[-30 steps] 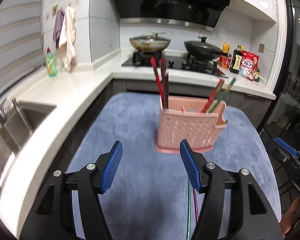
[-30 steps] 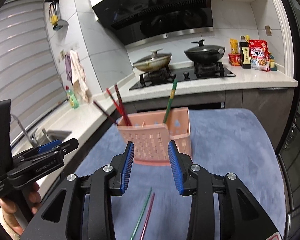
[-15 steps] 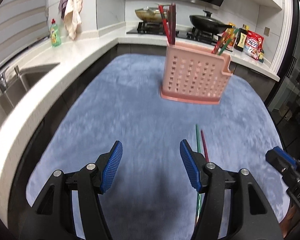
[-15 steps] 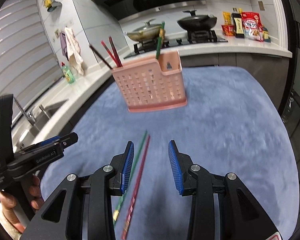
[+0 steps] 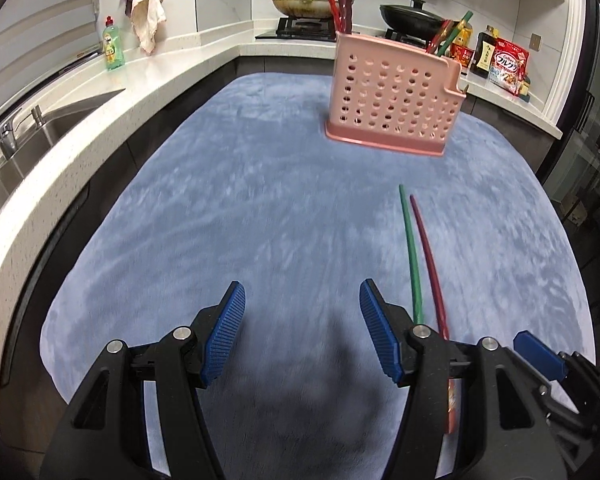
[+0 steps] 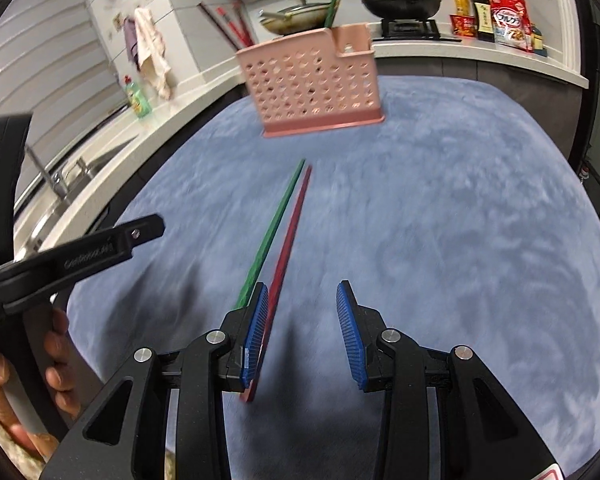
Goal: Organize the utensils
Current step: 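Pull both tools back toward the last green and red chopsticks on the mat, then close the right tool on the red chopstick while the left tool closes on the green chopstick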
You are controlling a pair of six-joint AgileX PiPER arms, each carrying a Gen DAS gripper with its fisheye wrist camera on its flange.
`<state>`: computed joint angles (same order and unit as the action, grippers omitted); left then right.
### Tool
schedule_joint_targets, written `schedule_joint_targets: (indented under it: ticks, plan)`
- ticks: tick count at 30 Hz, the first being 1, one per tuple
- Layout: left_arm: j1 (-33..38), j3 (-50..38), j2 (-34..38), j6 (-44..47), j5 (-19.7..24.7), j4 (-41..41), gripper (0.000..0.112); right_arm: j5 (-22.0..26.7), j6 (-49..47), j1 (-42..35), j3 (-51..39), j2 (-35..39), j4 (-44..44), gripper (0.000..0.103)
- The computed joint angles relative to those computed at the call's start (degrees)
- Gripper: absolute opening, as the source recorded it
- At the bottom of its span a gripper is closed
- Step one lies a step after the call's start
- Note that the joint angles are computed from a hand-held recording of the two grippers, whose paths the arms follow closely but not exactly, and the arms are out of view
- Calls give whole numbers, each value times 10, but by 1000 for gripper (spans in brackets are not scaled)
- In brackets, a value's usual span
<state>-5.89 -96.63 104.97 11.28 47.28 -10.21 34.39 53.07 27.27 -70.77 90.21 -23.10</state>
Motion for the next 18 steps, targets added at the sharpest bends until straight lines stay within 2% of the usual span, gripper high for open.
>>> schedule_joint_targets:
  ticks: [13,16,18]
  plan:
    - [13,70,-29,38,-9,-23,57,-6,3,42,14,22,17,35]
    - [14,77,-31,42,-8,-27,57,3,9,50,8,31,5,30]
    - [15,80,-32,44,-7,-29,57,17,29,60,3,37,-23,22]
